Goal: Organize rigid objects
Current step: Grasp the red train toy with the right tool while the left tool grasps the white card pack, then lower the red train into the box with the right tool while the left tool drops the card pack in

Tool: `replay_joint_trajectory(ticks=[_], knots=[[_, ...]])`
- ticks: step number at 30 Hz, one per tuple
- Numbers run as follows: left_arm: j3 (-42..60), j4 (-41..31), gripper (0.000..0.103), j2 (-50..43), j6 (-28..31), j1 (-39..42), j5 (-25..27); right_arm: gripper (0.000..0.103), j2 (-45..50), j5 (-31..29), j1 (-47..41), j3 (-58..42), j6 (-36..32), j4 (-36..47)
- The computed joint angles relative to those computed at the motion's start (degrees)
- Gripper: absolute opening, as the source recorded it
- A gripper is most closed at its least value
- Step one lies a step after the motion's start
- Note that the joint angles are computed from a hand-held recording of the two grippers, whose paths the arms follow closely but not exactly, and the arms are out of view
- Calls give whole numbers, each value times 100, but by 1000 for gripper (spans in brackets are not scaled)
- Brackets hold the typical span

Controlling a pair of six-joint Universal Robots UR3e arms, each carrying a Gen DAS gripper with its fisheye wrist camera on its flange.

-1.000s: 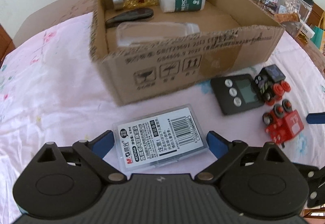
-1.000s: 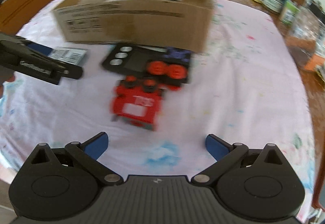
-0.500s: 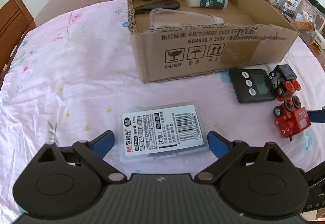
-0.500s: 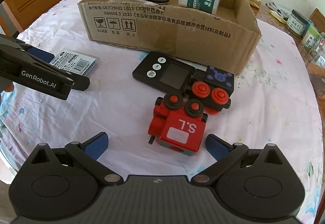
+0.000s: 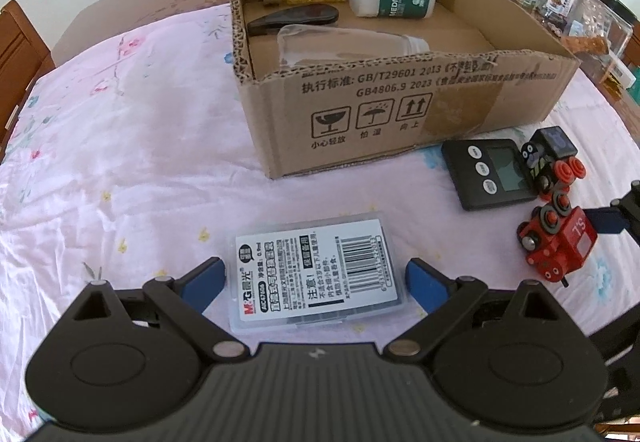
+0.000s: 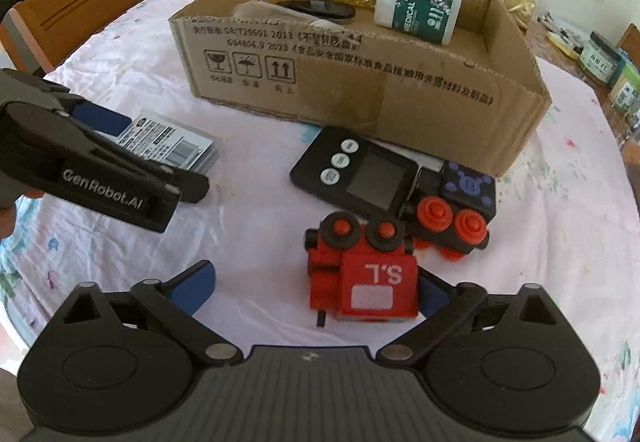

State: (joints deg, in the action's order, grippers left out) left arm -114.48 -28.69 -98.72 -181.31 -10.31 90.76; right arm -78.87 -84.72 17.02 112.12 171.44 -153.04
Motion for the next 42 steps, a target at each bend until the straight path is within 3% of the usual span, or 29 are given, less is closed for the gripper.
replay_joint_trajectory(ticks=[8, 15, 18, 27, 42], knots=[[-7, 40, 96, -20, 12, 4, -5, 71, -220, -168, -133, 108, 100, 27], [-8, 72, 96, -35, -12, -6, 17, 66, -294, -183, -172, 285, 124, -167], [-14, 85, 93, -14, 5, 3, 13, 57, -296, -183, -162, 288, 98, -206], [79, -216, 92, 95, 291, 80, -125, 56, -521, -162, -202, 293, 31, 79], [489, -1190, 92, 696, 1413, 290, -509, 56, -1156, 102, -524, 55, -443, 649]])
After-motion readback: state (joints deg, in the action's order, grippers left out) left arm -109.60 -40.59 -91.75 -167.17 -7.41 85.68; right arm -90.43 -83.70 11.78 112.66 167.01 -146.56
